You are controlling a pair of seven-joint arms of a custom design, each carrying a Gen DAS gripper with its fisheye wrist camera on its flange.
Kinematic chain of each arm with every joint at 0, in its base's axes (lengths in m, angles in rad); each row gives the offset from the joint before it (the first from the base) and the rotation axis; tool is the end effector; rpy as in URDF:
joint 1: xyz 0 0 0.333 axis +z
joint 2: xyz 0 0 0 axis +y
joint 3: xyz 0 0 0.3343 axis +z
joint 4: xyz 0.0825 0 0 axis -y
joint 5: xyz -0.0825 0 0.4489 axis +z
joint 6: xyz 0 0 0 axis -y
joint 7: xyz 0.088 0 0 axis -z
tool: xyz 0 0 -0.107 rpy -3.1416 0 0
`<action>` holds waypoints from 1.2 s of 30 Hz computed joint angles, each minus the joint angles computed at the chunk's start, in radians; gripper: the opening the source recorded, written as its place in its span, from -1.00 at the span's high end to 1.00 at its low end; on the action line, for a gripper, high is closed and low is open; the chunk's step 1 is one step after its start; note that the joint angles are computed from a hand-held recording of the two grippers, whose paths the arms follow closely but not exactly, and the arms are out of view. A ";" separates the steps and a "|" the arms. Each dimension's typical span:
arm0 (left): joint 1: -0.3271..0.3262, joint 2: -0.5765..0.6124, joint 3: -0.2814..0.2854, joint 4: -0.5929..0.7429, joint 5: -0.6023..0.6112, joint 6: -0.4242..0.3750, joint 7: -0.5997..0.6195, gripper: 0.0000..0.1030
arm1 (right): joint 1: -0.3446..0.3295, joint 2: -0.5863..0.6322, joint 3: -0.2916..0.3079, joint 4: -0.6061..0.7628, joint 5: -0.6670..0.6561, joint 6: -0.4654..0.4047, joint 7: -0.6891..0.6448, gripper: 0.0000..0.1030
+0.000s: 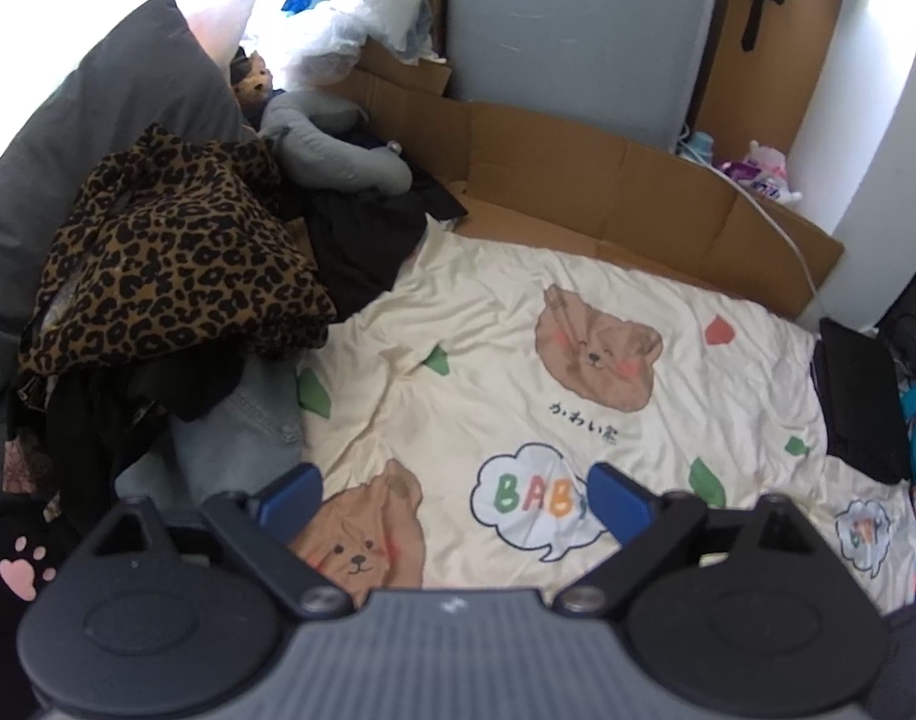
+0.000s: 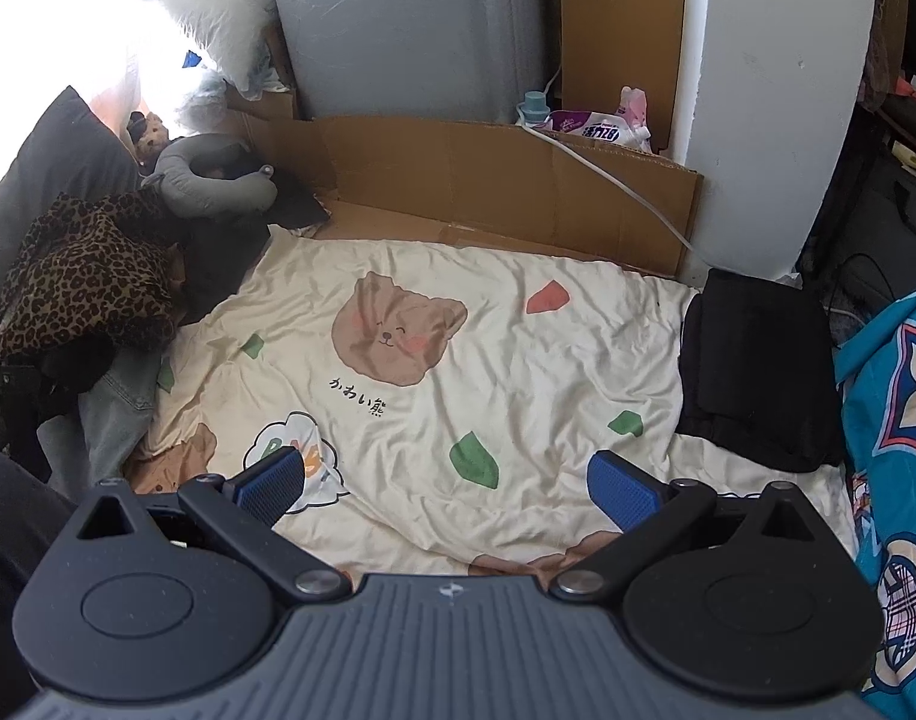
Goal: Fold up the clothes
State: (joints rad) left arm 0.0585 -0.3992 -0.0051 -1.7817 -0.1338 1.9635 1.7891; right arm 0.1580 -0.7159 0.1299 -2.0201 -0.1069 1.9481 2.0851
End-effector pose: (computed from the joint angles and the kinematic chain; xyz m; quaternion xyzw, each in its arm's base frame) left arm 0.5036 0.0175 0.7976 -0.6232 0.7250 -0.2250 0.1880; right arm 0.3696 0.1308 0.8021 -0.5896 0.7385 -0.2084 0.2523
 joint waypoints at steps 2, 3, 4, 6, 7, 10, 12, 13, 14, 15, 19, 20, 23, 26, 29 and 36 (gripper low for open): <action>-0.006 0.015 0.011 0.019 -0.015 -0.020 0.025 -0.87 | 0.003 0.016 -0.004 0.015 0.007 -0.011 -0.007 -1.00; -0.004 0.020 0.014 0.025 -0.020 -0.024 0.030 -0.87 | 0.005 0.023 -0.004 0.023 0.009 -0.016 -0.012 -1.00; 0.000 0.026 0.014 0.031 -0.019 -0.024 0.027 -0.87 | 0.008 0.030 -0.005 0.030 0.012 -0.021 -0.018 -1.00; 0.009 0.043 0.014 0.051 -0.016 -0.027 0.015 -0.87 | 0.012 0.043 -0.007 0.042 0.021 -0.026 -0.020 -1.00; 0.013 0.054 0.016 0.063 -0.017 -0.031 0.013 -0.87 | 0.013 0.049 -0.008 0.049 0.025 -0.030 -0.019 -1.00; 0.023 0.089 0.022 0.108 -0.025 -0.042 0.012 -0.87 | 0.014 0.060 -0.013 0.059 0.039 -0.025 -0.011 -1.00; 0.030 0.111 0.025 0.135 -0.024 -0.046 0.032 -0.87 | 0.017 0.063 -0.020 0.058 0.052 -0.008 -0.006 -1.00; 0.034 0.122 0.026 0.149 -0.023 -0.049 0.043 -0.87 | 0.016 0.065 -0.022 0.058 0.052 -0.003 -0.008 -1.00; 0.038 0.133 0.027 0.162 -0.023 -0.051 0.054 -0.87 | 0.013 0.070 -0.022 0.060 0.048 -0.002 -0.011 -1.00; 0.042 0.144 0.028 0.176 -0.022 -0.054 0.065 -0.87 | 0.010 0.074 -0.022 0.061 0.042 -0.001 -0.013 -1.00; 0.062 0.181 0.035 0.213 -0.031 -0.057 0.104 -0.87 | -0.002 0.081 -0.031 0.062 0.039 0.008 -0.007 -1.00; 0.068 0.190 0.035 0.221 -0.031 -0.057 0.106 -0.86 | -0.003 0.084 -0.033 0.062 0.038 0.010 -0.011 -1.00; 0.088 0.214 0.038 0.239 -0.033 -0.046 0.106 -0.85 | -0.002 0.092 -0.039 0.065 0.040 0.018 -0.028 -1.00; 0.106 0.237 0.043 0.258 -0.043 -0.034 0.094 -0.85 | -0.003 0.104 -0.042 0.068 0.045 0.032 -0.033 -1.00; 0.126 0.264 0.048 0.282 -0.052 -0.021 0.089 -0.85 | -0.006 0.114 -0.040 0.064 0.038 0.061 -0.043 -1.00; 0.166 0.330 0.042 0.322 -0.005 0.046 0.038 -0.85 | -0.009 0.132 -0.042 0.035 0.053 0.131 -0.015 -1.00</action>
State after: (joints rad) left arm 0.2246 -0.0693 0.0371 -1.4599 -0.1385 2.0098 1.8276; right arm 0.1494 -0.5836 0.0884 -1.9848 -0.0537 2.0794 2.0698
